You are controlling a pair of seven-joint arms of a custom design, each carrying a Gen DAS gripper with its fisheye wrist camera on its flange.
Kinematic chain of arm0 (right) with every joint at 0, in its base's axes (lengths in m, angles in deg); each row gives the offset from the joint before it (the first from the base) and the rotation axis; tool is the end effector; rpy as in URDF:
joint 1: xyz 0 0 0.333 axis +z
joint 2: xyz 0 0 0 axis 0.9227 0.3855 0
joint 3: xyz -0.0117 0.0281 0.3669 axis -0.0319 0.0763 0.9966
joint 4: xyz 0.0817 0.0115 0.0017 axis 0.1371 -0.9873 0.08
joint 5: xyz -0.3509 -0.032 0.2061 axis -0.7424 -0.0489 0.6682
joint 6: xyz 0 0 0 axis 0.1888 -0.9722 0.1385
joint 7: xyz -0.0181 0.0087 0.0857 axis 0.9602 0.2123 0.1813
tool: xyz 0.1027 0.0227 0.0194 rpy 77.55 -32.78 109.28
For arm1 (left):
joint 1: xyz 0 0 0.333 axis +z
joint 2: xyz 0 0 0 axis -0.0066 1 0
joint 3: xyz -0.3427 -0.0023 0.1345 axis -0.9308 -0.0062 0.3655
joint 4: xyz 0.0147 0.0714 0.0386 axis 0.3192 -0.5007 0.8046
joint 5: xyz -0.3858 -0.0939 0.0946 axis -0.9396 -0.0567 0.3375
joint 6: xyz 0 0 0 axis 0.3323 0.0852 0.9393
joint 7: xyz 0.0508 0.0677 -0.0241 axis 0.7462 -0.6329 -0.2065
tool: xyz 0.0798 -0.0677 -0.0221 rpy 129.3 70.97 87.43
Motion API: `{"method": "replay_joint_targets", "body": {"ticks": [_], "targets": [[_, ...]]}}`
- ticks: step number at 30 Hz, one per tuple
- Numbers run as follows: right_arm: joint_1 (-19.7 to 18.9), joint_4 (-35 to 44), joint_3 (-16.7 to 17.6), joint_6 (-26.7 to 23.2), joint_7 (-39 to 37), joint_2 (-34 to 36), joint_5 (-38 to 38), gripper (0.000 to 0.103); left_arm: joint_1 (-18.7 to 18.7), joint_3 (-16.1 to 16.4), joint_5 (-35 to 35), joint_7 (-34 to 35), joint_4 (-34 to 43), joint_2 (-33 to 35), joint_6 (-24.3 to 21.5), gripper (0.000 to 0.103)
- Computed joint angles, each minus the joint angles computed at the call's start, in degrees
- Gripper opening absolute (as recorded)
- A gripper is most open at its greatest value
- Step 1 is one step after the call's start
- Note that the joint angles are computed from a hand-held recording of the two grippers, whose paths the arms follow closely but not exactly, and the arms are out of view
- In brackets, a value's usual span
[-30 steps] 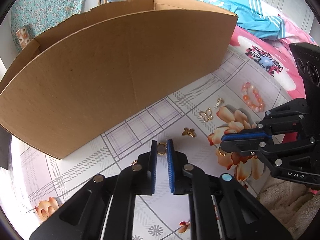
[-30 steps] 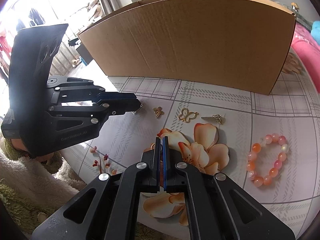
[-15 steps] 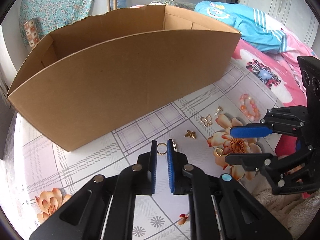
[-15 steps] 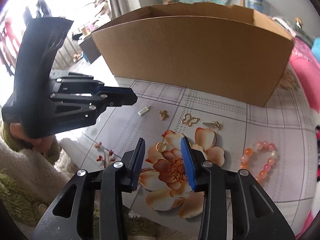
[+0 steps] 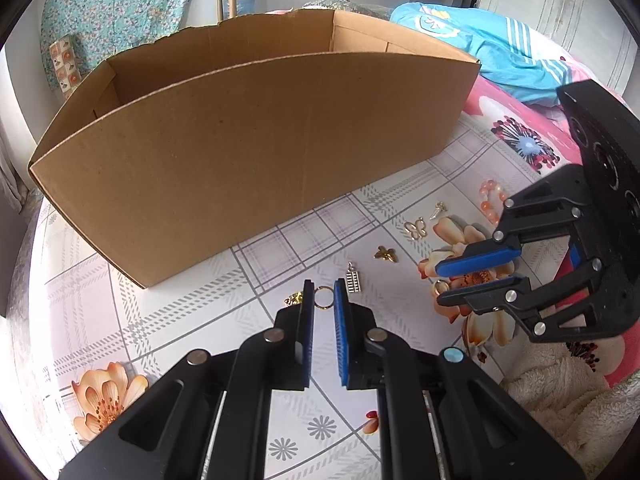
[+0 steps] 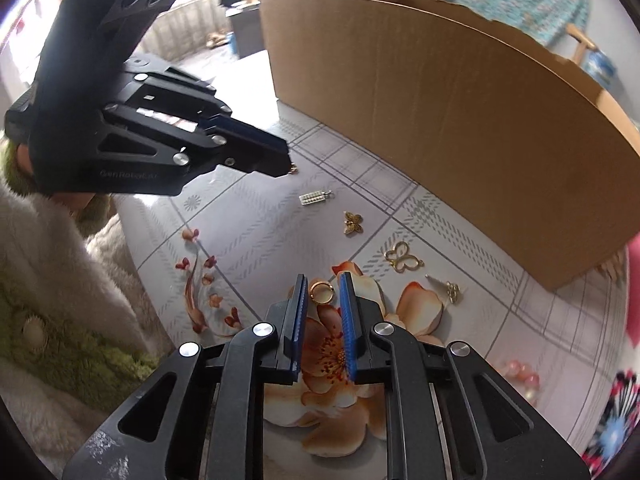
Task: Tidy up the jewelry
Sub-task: 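Lift the gold ring with the right tool and carry it toward the box, then lower the gold ring into the box and open the right tool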
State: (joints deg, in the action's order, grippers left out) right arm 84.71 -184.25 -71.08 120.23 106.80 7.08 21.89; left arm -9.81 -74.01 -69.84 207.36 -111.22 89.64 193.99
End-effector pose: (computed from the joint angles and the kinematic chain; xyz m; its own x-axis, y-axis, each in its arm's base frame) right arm 0.5186 0.1692 0.3988 0.4657 -0.8849 0.0063 -0.7306 -0.3885 -0.5615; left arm 0.6449 -0.2479 0.3962 -0.8063 -0.5858 0.0820 -0.5242 0.6434 -0.5579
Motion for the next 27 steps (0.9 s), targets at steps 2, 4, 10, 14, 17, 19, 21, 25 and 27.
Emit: {"method": "replay_joint_targets", "body": {"ticks": [2, 4, 10, 14, 17, 19, 21, 25, 27], "targets": [[-0.5, 0.7, 0.7, -0.9, -5.3, 0.2, 3.5, 0.013, 0.0, 0.0, 0.0, 0.2, 0.0, 0.1, 0.0, 0.009], [-1.1, 1.5, 1.3, -2.3, -11.6, 0.5, 9.0, 0.011, -0.1, 0.0, 0.0, 0.1, 0.0, 0.1, 0.1, 0.009], [-1.9, 4.2, 1.7, -5.4, -20.2, 1.8, 21.0, 0.010, -0.2, 0.0, -0.1, 0.2, -0.3, -0.2, 0.8, 0.009], [-1.4, 3.6, 1.9, -4.0, -21.6, 1.4, 25.5, 0.010, 0.1, -0.3, -1.0, 0.9, -1.0, -1.0, 1.5, 0.009], [-0.8, 2.9, 2.0, -2.4, -21.6, 0.5, 27.9, 0.009, 0.5, -0.7, -2.2, 2.2, -1.7, -2.0, 2.2, 0.009], [-0.3, 2.4, 2.2, -0.7, -21.3, -0.3, 29.7, 0.010, 0.9, -1.1, -3.6, 3.6, -2.1, -2.7, 2.6, 0.009], [0.3, 2.0, 2.2, 1.0, -20.9, -1.5, 31.4, 0.010, 1.5, -1.8, -5.8, 5.7, -2.5, -3.6, 3.0, 0.009], [1.4, 2.2, 1.8, 4.5, -21.2, -4.0, 34.1, 0.010, 2.7, -2.8, -11.4, 11.3, -2.0, -5.4, 2.4, 0.009], [2.3, 3.9, 1.2, 5.8, -24.4, -4.9, 37.8, 0.010, 3.1, -2.9, -13.8, 13.4, -0.5, -5.6, 1.1, 0.009]]}}
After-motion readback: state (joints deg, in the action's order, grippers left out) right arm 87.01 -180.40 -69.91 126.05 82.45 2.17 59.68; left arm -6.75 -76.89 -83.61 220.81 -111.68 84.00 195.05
